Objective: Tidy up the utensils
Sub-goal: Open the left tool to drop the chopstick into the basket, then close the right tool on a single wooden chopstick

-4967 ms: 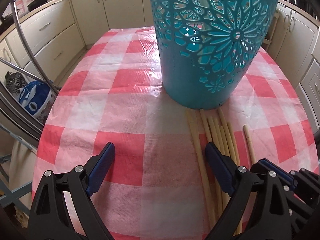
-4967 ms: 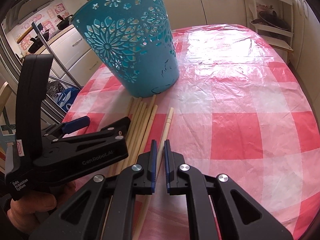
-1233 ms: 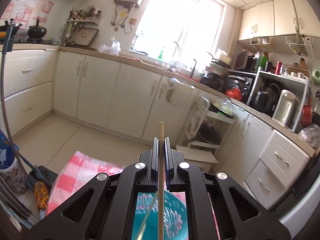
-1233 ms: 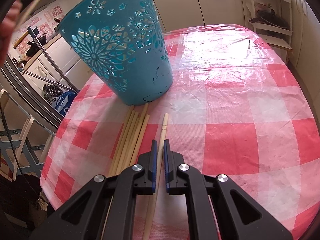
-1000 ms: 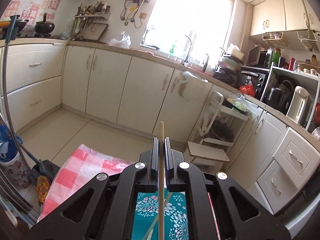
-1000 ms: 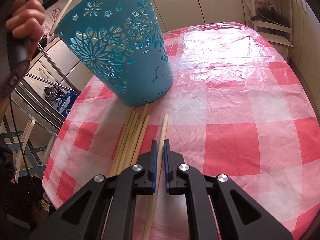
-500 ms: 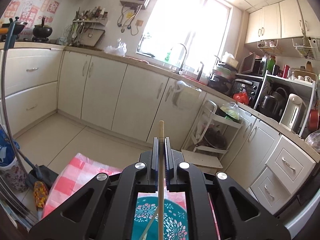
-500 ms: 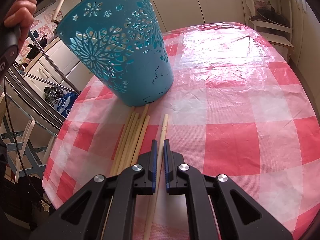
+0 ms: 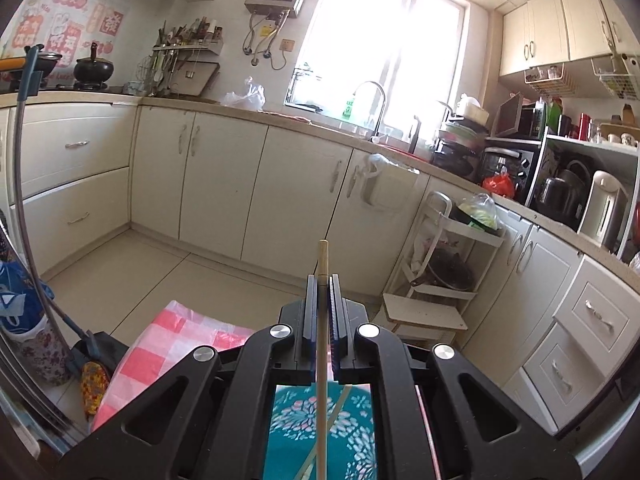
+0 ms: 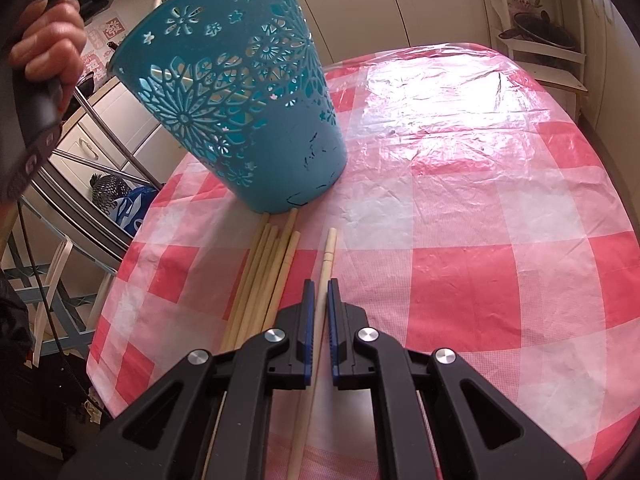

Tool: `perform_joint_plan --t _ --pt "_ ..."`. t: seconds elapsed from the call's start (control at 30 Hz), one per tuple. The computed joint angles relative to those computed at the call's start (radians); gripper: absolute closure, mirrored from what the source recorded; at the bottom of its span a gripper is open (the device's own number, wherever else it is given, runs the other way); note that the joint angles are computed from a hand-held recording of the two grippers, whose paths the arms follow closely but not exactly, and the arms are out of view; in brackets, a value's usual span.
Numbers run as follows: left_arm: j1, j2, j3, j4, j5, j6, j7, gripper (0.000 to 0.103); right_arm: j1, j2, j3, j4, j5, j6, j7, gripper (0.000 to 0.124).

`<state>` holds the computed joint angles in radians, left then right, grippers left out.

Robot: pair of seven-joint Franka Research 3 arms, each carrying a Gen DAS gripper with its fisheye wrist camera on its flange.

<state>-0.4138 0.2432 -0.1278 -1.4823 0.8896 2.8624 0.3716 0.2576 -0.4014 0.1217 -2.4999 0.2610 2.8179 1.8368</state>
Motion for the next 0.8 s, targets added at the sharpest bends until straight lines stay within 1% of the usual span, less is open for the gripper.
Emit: perform_joint_plan --t 0.07,0.13,0.23,0.37,0.43,0.47,0.5,0.53,0.57,0.6,0.67,0.8 --pt "0.001 -0.018 0.002 -0.039 0.011 0.012 -0.016 0.098 -0.001 0.0 0.001 0.0 -0.002 0.0 0.001 0.117" --pt "0.008 -0.033 -0.007 -0.076 0.006 0.014 -0.004 0.098 -0.002 0.001 0.002 0.001 -0.005 -0.001 0.003 0.117" --pt "0.034 -0.061 -0.039 -0.14 -0.053 0.029 0.088 0.098 -0.002 0.002 0.002 0.002 -0.007 0.0 0.004 0.117" --pt "0.05 -0.133 -0.049 -0.25 -0.048 0.046 0.126 0.096 0.0 0.003 0.0 0.002 -0.005 0.0 0.003 0.117" --pt "0.063 -0.189 -0.05 -0.322 -0.008 0.053 0.077 0.091 0.001 0.003 0.0 0.002 -0.004 0.0 0.003 0.117" --pt "0.076 -0.222 -0.054 -0.364 0.013 0.057 0.048 0.084 0.001 0.003 0.0 0.002 -0.003 0.001 0.002 0.117" --pt "0.092 -0.262 -0.059 -0.414 0.055 0.057 -0.007 0.075 0.0 0.003 0.001 0.003 -0.004 0.0 0.003 0.117" --pt "0.109 -0.297 -0.068 -0.456 0.091 0.052 -0.057 0.071 -0.002 0.003 0.003 0.003 -0.008 -0.001 0.006 0.117" --pt "0.126 -0.327 -0.078 -0.495 0.101 0.05 -0.084 0.063 -0.004 0.003 0.005 0.004 -0.012 -0.003 0.007 0.117" --pt "0.14 -0.355 -0.084 -0.54 0.089 0.05 -0.093 0.059 -0.006 0.003 0.007 0.005 -0.016 -0.004 0.01 0.117" --pt "0.154 -0.384 -0.088 -0.608 0.009 0.053 -0.046 0.056 -0.012 0.004 0.015 0.006 -0.027 -0.006 0.019 0.117" --pt "0.173 -0.378 -0.11 -0.668 -0.127 0.008 0.053 0.052 -0.046 0.003 0.055 0.012 -0.096 -0.017 0.061 0.117"
